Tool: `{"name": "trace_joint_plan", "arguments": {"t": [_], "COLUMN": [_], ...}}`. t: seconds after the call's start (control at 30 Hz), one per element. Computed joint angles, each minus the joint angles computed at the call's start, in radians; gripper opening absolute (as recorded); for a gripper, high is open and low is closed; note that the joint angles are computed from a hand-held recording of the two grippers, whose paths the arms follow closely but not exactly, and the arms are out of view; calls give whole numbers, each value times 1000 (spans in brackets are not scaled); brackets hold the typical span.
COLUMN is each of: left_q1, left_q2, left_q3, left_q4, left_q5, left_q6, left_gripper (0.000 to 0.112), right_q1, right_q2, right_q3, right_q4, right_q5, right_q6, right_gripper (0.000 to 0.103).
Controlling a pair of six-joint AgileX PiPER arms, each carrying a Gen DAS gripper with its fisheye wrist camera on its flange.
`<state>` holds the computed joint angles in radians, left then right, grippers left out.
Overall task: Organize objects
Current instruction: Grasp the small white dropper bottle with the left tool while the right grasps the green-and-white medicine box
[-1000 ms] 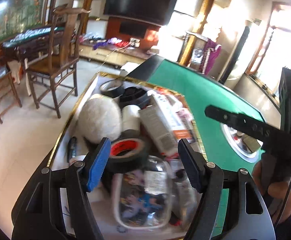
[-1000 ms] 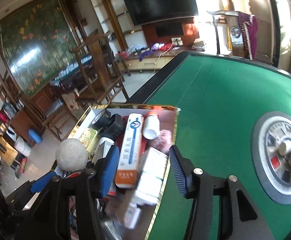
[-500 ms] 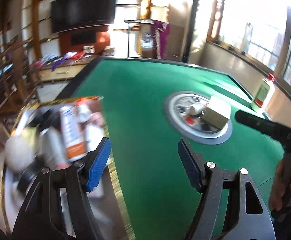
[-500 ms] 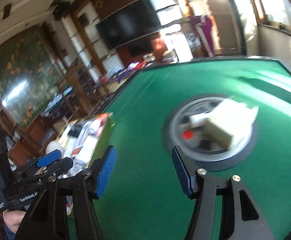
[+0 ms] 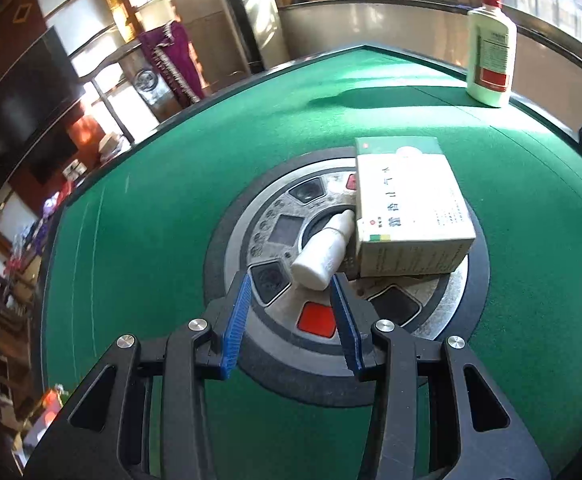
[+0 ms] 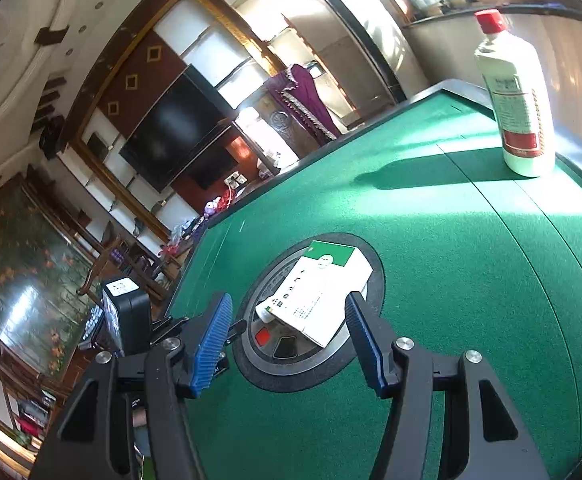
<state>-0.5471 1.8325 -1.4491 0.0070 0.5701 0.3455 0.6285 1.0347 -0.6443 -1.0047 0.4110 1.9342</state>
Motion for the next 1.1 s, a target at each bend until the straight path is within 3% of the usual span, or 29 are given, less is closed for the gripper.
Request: {"name": "trace_joint_plan", "arguments": {"t": [0.13,0.33,0.37,0.43,0.57,0.8,0.97,1.1], "left_q1": [-28,-47,-48,-47,-51,-53,-77,-107], "left_q2": [63,165,180,221,215,-46,-335,-416], "left_q3": [-92,-229,-247,-300,-288,93,478,618], "left_q4": [30,65,60,12,3,5,181,412], "left_q5": [53,161,170,205,206,53,-121,-179], "left_q6": [28,58,53,50,-65,-320,-629,-890], "left_gripper": [42,41,32,26,25,25,25,25], "right_q1": [-42,-37,-39,-26,-26,-23,-64,-85], "right_q2": [4,14,14,13,20,42,102,177], "right_q3": [22,22,23,22,19,9,9,-31], "right_q4": [59,32,30,15,32,85,147,220], "right_q5": [-93,-96,-101,-85,-63,-10,-52,-55], "right_q6": [-38,1,4,18,5,-15,-64,-104], "right_gripper": [59,59,59,59,59,61,62,64]}}
